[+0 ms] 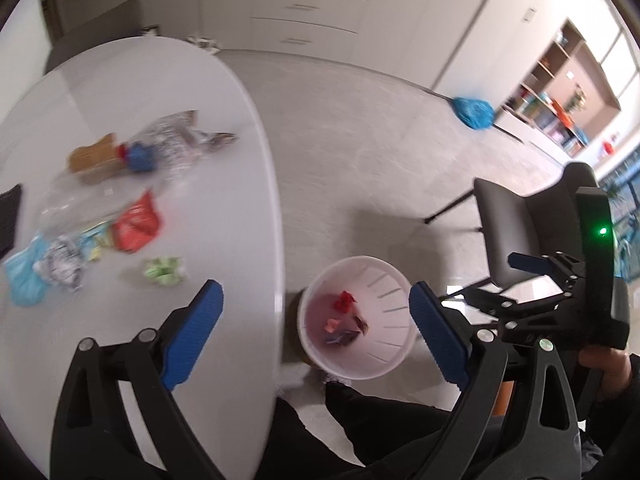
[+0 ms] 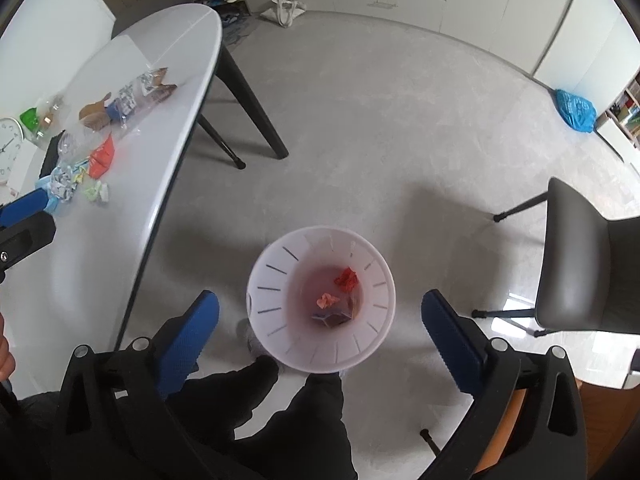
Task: Collect trash
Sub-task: 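Move both tools back over the table toward the green paper ball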
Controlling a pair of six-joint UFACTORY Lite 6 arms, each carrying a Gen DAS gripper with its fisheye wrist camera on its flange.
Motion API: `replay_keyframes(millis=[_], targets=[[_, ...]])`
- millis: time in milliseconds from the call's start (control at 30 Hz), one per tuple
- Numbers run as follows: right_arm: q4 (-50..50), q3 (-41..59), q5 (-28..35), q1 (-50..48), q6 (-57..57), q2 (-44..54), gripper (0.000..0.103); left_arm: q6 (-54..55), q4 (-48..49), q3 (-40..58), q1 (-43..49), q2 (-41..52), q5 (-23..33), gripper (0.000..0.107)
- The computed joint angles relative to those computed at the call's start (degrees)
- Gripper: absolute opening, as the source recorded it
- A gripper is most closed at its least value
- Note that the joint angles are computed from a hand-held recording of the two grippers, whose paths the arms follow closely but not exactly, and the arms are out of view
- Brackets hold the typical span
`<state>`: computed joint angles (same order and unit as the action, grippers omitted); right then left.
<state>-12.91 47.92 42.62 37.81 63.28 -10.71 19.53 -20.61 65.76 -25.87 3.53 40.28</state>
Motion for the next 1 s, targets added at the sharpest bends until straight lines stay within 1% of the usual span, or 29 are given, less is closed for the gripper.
replay_keyframes(millis=[133,200,233,333,433,700,1000], targets=[[-0.64,4.67,-0.28,0.53,-1.19,3.66,0.100,1.73,0.11,-1.91,5.58,-3.07,0.82,0.090],[-0.67,7.63,-0.52,0.88,-2.23,6.16,0.100,2.37,-0.01,-2.53,8.30,-4.17,1.10,0.092],[-0.68,8.85,-0.55,1.14,-2.49,7.16,0.100,2.79,-0.23,-3.07,9.58,-4.73,0.97,0.095],[-0.18,12.70,-0.94,1.45,-4.62,10.54,0.100,4.21,-1.35,-4.05,14.03,-6.07,1.24,0.095],[0.43,16.69,-1.01,1.77,-6.84,14.04,0.100,4.30,-1.23,-4.30,16.55,-6.70,1.71,0.095],[1.54,26.04,-0.75,2.80,-9.90,21.87,0.100,7.88,-2.15,-4.73,23.38,-7.10,2.47,0.095],[3.41,43.34,1.68,5.41,-13.97,35.85,0.100,13.32,-3.02,-5.18,31.35,-5.65,2.08,0.095]])
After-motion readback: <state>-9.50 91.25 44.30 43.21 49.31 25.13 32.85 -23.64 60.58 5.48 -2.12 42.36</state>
